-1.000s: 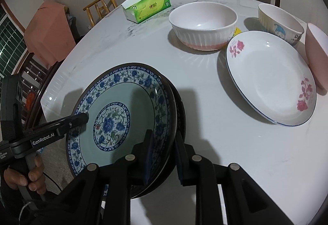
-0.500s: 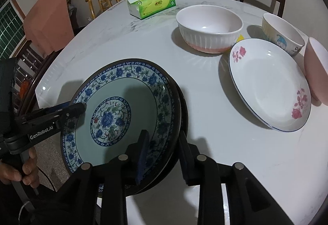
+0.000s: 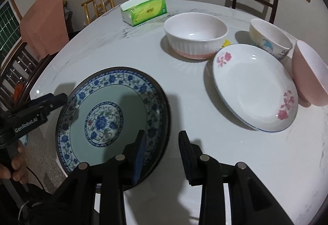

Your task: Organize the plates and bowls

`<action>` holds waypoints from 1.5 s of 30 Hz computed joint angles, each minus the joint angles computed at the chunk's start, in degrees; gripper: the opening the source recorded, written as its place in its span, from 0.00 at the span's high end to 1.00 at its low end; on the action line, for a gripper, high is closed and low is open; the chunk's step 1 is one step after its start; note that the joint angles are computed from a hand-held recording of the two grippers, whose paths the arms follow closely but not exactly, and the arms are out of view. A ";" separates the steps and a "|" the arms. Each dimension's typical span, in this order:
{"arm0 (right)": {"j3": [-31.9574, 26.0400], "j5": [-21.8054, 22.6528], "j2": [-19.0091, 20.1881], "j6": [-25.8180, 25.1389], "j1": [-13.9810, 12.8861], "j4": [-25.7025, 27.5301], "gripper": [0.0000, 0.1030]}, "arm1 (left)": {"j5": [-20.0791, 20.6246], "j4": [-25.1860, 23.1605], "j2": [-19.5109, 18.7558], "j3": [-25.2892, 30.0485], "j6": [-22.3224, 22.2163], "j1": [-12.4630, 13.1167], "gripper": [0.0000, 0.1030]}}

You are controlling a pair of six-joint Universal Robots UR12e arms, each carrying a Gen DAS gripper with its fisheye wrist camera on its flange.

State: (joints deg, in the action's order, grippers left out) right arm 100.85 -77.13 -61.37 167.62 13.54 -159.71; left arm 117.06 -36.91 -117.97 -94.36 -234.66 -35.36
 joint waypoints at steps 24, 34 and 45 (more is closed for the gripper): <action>5.54 -1.12 -1.61 4.25 -9.06 -15.65 0.68 | 1.27 7.57 -9.39 13.76 12.15 -3.74 0.44; 2.08 0.53 1.11 7.43 -11.04 -15.33 0.68 | -2.42 6.94 -13.90 20.27 14.67 -2.98 0.44; -3.33 4.26 5.21 8.03 -11.99 -10.20 0.68 | -9.40 4.74 -17.25 25.38 14.09 -1.24 0.45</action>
State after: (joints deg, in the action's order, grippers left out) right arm 97.52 -72.87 -56.16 175.65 1.54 -169.91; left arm 107.66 -32.18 -135.22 -68.97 -220.57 -36.59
